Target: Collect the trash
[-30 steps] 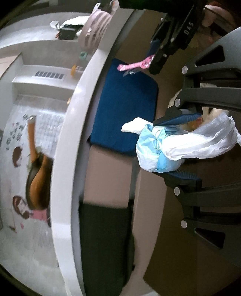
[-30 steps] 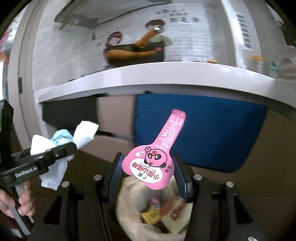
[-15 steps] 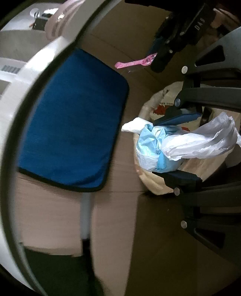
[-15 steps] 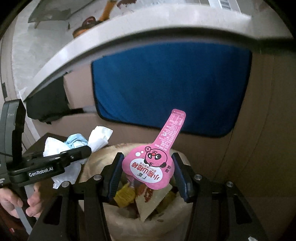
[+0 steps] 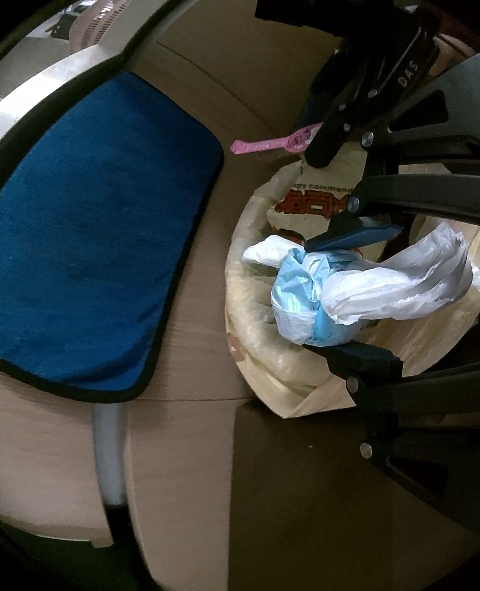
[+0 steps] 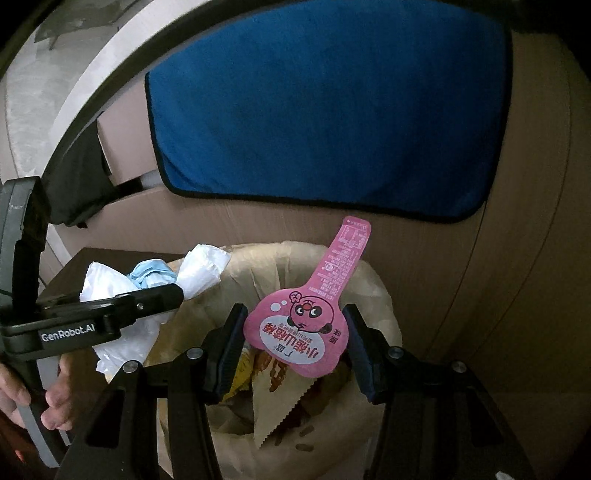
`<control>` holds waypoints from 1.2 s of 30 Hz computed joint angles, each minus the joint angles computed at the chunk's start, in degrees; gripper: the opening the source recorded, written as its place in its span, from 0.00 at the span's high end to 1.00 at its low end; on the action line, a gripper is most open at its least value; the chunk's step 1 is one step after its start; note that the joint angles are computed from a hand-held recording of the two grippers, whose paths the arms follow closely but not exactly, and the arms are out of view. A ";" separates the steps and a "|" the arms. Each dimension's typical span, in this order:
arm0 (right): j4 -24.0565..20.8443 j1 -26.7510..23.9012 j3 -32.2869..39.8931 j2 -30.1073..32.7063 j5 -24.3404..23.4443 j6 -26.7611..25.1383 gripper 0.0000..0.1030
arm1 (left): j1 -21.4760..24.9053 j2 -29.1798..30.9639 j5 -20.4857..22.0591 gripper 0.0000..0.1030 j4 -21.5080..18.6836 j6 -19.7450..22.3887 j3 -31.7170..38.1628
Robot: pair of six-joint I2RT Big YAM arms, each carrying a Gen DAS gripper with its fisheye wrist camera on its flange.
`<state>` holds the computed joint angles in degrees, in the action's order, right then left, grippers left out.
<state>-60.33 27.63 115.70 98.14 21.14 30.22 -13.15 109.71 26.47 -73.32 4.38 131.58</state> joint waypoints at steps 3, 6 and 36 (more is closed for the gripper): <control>0.51 -0.23 -0.27 0.15 -1.00 0.67 0.52 | 0.45 0.61 2.60 0.57 -1.42 0.17 1.13; 0.86 -0.24 -0.38 0.23 -1.21 0.91 0.52 | 0.51 1.40 3.55 0.57 -2.32 0.34 2.53; -4.15 14.76 -6.19 -9.09 15.43 12.85 0.25 | 12.32 -30.35 -0.20 0.47 16.61 4.47 -35.42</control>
<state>-64.48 42.39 109.51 89.05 36.57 43.07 -0.83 79.36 26.27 -56.71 8.85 96.16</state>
